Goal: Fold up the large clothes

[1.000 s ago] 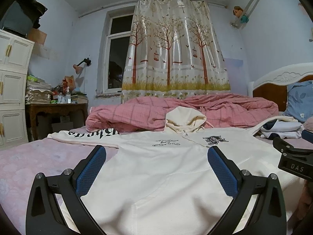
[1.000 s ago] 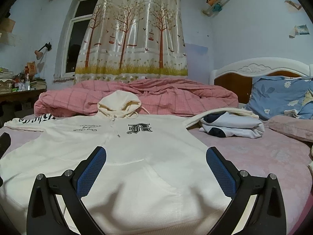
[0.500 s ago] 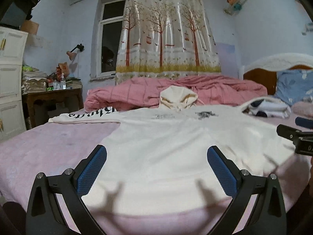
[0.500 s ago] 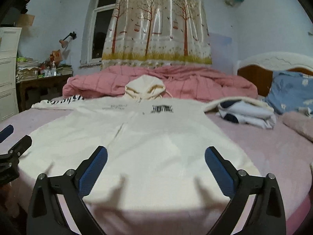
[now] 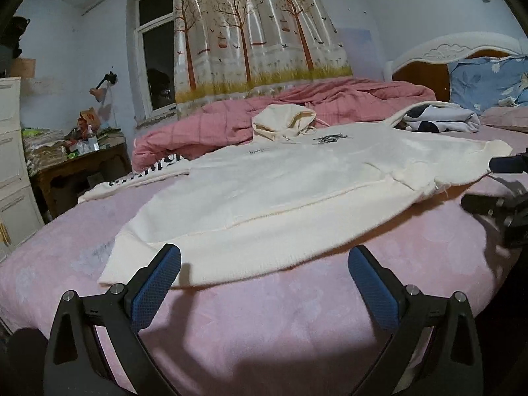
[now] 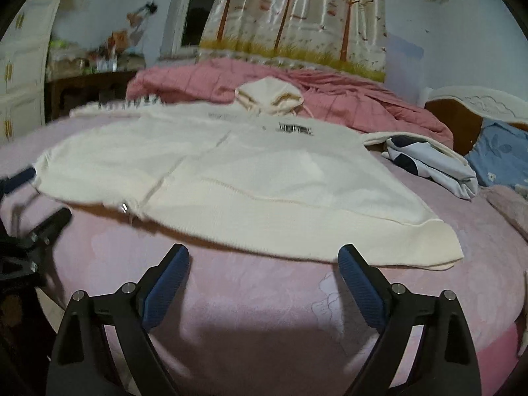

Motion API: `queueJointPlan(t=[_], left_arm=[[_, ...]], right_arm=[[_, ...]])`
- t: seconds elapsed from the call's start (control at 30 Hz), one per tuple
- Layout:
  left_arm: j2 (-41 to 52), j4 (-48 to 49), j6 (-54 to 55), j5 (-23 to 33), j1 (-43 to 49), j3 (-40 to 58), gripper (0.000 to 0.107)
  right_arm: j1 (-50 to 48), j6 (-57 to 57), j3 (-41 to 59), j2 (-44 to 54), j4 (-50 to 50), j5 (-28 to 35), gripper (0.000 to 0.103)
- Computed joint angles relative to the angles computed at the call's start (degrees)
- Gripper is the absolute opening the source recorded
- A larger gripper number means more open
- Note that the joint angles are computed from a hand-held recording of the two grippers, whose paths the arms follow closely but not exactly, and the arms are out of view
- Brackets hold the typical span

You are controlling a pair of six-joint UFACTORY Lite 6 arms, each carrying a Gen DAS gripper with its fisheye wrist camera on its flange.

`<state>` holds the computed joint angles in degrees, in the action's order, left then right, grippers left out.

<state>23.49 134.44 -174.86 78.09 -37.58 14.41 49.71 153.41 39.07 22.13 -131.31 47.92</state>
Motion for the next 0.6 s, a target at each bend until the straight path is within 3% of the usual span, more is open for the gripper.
queueJointPlan(t=[0.2, 0.3, 0.37, 0.4, 0.43, 0.47, 0.53, 0.6], left_arm=[[0.89, -8.11, 13.06, -3.16, 0.82, 6.44, 0.101], [-1.70, -6.36, 15.73, -5.20, 5.85, 6.94, 0.092], [-3.01, -4.79, 17.62, -6.24, 9.74, 7.08, 0.083], [-3.90, -3.21, 17.89, -6.88, 11.80, 6.71, 0.074], [-5.58, -0.51, 17.71, -7.92, 14.15, 5.84, 0.058], [-7.61, 3.15, 16.78, -9.11, 16.74, 4.57, 0.049], [-11.59, 7.74, 17.84, -13.21, 20.75, 4.24, 0.027], [-14.86, 10.67, 21.28, -18.60, 23.92, 6.02, 0.015]], right_arm=[[-2.88, -6.88, 4.27, 1.79, 2.97, -2.91, 0.093], [-5.34, -11.21, 6.11, 2.16, 3.53, -2.88, 0.088], [-7.13, -14.95, 7.54, 2.15, 4.28, -3.92, 0.057], [-8.12, -17.66, 8.29, 2.18, 4.84, -4.44, 0.049], [-9.11, -19.99, 8.85, 2.24, 5.24, -4.54, 0.033], [-9.74, -21.21, 9.40, 2.54, 5.45, -4.52, 0.018], [-12.62, -19.60, 9.41, 1.23, 1.49, -7.69, 0.013], [-16.10, -16.69, 10.52, -0.94, -3.85, -13.62, 0.010]])
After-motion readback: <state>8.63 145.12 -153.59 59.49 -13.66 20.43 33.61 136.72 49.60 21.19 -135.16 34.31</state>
